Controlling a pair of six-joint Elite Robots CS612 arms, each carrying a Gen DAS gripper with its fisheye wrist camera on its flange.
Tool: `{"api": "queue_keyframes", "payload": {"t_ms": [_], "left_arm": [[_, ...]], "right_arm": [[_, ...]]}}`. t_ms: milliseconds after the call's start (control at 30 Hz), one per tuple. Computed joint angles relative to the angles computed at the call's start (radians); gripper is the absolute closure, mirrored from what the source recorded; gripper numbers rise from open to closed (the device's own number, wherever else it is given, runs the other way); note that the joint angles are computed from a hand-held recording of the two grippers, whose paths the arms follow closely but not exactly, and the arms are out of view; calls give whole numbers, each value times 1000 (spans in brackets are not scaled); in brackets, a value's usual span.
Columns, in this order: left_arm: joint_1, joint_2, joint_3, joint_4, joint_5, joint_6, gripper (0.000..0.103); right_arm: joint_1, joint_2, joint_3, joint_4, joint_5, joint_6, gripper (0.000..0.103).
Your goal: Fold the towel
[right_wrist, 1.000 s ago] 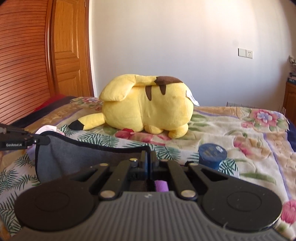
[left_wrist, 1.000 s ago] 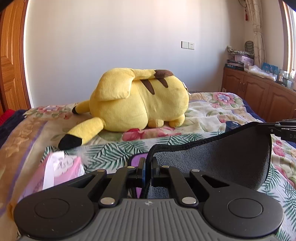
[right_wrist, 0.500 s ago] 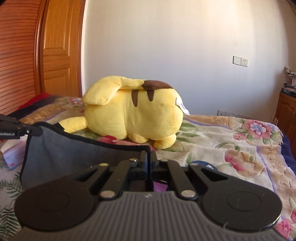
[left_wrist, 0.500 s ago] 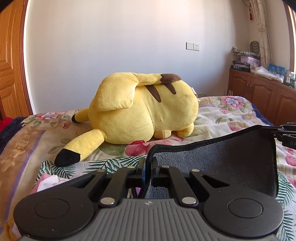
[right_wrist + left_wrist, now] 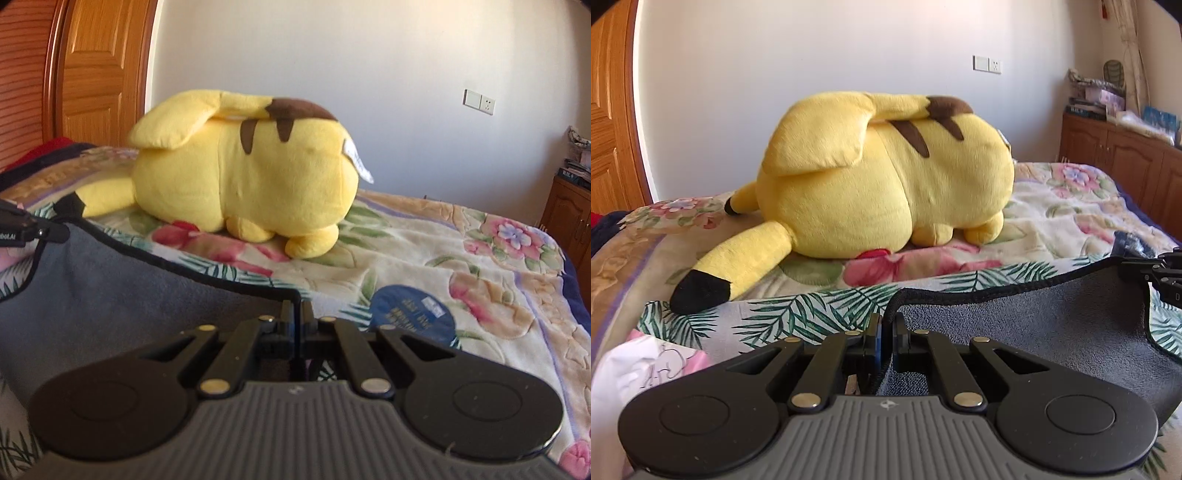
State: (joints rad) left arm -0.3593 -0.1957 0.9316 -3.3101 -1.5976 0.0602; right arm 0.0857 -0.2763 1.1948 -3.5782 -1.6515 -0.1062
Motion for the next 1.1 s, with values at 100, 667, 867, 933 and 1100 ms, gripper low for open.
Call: {"api": "queue_keyframes", "payload": {"t_ms": [100,667,867,933,1100], "left_arm": [[1,10,-18,25,2,2,103],[-6,-86,144,-64,-1,-22,79],[-7,-158,245,-102,-11,-53,79],[-8,-182,280,-118,-14,-54,79],[-12,-239,364,-157,-13,-46,79]], "right_arm": [[1,14,-16,16,0,-4,100],[7,-76,117,-57,46,38,87],[14,-130,196,-92,48,49,87],[16,-150,231,-114,53,65,87],[24,-194,302,-150,48,75,77]]}}
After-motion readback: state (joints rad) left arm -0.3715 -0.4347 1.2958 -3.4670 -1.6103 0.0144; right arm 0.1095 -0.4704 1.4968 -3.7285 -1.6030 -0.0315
